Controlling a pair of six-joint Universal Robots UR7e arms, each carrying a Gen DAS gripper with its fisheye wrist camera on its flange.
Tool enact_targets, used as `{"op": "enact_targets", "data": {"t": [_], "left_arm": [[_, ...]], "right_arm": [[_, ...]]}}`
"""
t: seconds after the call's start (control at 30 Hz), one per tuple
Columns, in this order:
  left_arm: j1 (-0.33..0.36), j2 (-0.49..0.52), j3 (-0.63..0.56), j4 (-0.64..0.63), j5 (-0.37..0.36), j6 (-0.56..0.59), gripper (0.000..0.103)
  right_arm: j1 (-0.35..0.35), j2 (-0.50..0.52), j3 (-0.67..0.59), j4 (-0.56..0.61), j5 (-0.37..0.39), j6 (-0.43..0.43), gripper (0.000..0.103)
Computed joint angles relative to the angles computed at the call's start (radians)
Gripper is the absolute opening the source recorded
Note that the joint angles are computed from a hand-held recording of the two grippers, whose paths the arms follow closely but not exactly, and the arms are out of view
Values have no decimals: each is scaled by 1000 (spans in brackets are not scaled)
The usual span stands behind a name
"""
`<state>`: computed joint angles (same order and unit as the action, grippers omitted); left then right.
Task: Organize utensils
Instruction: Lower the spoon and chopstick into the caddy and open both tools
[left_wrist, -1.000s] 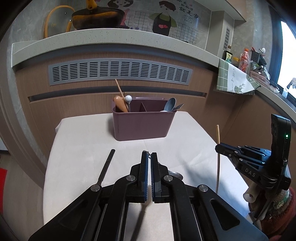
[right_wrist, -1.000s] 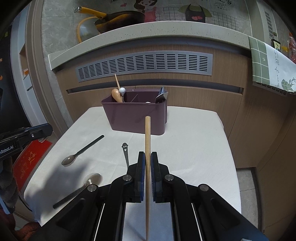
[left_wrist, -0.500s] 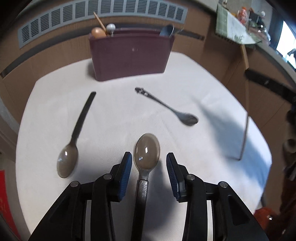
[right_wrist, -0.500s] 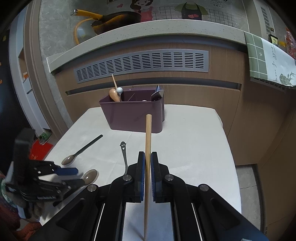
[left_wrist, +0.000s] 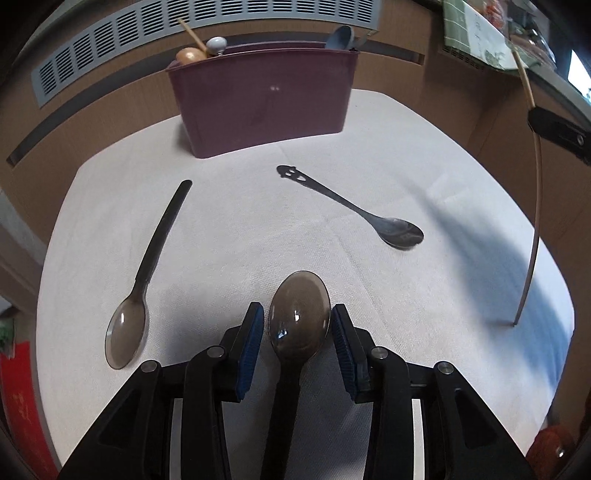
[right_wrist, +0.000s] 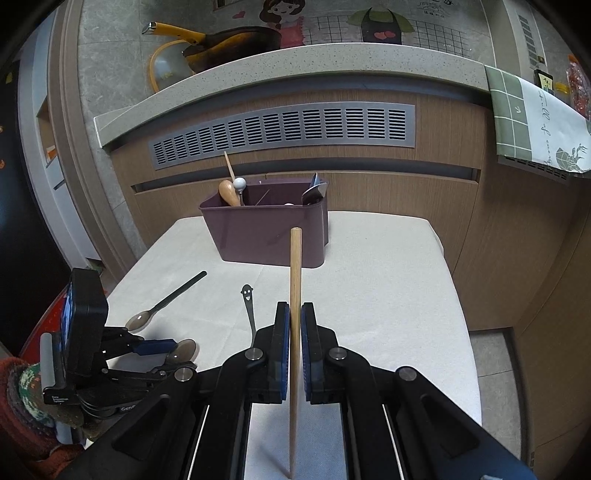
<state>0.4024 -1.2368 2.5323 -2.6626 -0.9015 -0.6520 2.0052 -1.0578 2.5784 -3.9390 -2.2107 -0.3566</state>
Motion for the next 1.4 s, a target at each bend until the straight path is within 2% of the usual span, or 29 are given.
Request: {"op": "enact_targets", "data": {"t": [0.17,0.27,0.47,0.53,0.6,0.73,0.8,0.9,0.97,1.13,1.4], "left_arm": [[-21,-37,24,-41,19,-16,34],[-60,-96,49,-89,60,-24,34],[-90,-187,49,-176,139,-17,34],[-79,-219,23,-207,143,24,34],[-60,-223,-39,-272,139,118,33],[-50,-156,-175,-499,176,348,33],[-25,-103,-249,-649,144,480,34],[7,-29,-337,-777,139,632,34],[40,2,-381,-797,106,669,34],[129,44,-441,-786,12,654,33],[234,99,-453,-750,-50,582,34]], "right_arm": [[3,-2,-1,-3,4,-7,6],[-1,-5,-3,1,5,-11,6],[4,-9,-15,7,8,-19,6],[14,-22,-33,26,6,-22,6],[34,-55,-72,87,3,-32,6],[129,-84,-225,95,-32,-156,6],[168,-81,-307,55,-21,-225,6],[196,-52,-431,5,13,-311,6],[193,-30,-483,11,38,-329,6],[142,62,-565,21,87,-345,6],[31,153,-603,128,123,-238,6]]}}
